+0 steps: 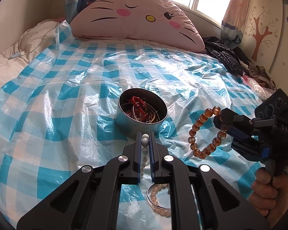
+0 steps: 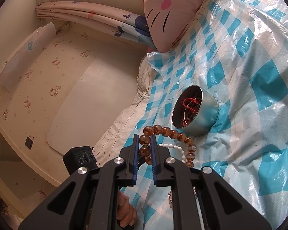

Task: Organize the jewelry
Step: 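Carry the white bead bracelet into the tin with the left tool while the right tool carries the amber bracelet, then lower the amber bead bracelet into the tin and open the right tool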

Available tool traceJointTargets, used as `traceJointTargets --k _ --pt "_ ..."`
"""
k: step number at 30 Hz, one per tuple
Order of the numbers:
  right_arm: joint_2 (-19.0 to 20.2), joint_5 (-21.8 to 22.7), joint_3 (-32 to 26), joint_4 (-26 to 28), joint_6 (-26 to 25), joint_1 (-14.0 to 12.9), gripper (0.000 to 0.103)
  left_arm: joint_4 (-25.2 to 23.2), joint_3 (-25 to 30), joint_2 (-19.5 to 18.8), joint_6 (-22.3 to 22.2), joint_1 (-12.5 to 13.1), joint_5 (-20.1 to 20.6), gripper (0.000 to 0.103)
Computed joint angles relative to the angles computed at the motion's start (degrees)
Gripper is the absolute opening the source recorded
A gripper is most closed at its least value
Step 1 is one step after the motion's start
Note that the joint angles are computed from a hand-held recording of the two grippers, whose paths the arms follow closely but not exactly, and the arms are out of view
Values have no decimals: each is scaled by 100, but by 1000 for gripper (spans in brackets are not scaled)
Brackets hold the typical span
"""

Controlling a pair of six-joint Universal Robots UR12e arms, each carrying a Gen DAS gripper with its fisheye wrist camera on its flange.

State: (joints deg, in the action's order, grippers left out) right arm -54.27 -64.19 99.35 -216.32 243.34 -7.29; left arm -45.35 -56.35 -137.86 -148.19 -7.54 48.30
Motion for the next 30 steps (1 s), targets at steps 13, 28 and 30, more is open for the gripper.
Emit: traceJointTargets --k 13,28,30 --pt "101 -86 -26 -499 442 -36 13 -606 739 -253 -130 -131 -550 7" --pt "-547 -1078 59 2950 -1178 159 28 -1183 2299 -1190 -973 -415 766 9" --pt "-578 -1389 -120 3807 -1606 256 31 -929 2073 -1080 -1064 -383 845 22"
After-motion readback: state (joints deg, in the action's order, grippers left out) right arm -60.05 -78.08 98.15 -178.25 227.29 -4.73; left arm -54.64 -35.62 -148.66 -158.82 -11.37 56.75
